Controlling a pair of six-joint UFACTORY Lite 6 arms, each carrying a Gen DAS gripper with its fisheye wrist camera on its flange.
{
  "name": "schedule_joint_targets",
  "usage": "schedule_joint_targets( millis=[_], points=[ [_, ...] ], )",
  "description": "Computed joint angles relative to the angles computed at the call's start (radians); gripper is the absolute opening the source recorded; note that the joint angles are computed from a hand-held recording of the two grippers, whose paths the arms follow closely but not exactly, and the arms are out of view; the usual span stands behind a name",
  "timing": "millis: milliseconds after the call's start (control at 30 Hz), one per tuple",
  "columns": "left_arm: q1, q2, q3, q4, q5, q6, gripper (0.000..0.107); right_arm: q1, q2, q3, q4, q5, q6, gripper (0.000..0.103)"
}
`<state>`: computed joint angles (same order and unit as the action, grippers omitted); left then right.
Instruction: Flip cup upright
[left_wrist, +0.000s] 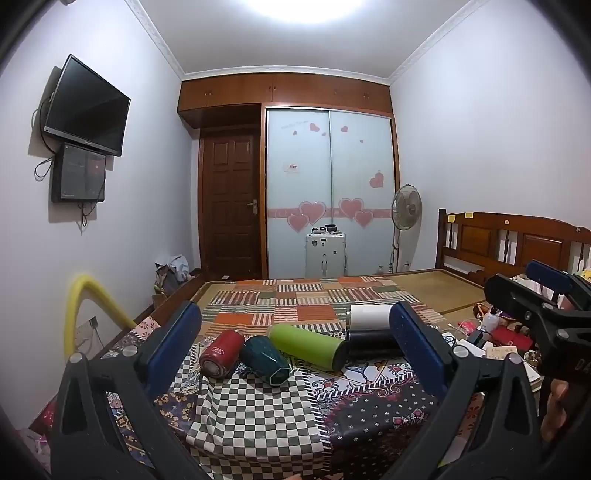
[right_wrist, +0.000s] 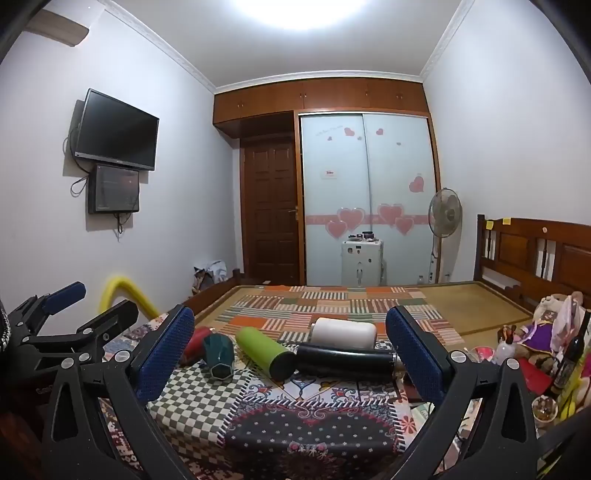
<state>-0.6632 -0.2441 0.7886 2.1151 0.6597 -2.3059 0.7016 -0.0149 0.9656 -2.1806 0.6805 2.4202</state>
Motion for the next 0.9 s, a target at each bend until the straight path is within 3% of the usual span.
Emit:
schedule_joint_targets(
  millis=[900],
  points=[
    [0.004, -0.032, -0.033, 0.066, -0.006, -0.040, 0.103, 0.007, 0.000, -0.001, -0.009, 0.014, 0.000, 0.103]
  ],
)
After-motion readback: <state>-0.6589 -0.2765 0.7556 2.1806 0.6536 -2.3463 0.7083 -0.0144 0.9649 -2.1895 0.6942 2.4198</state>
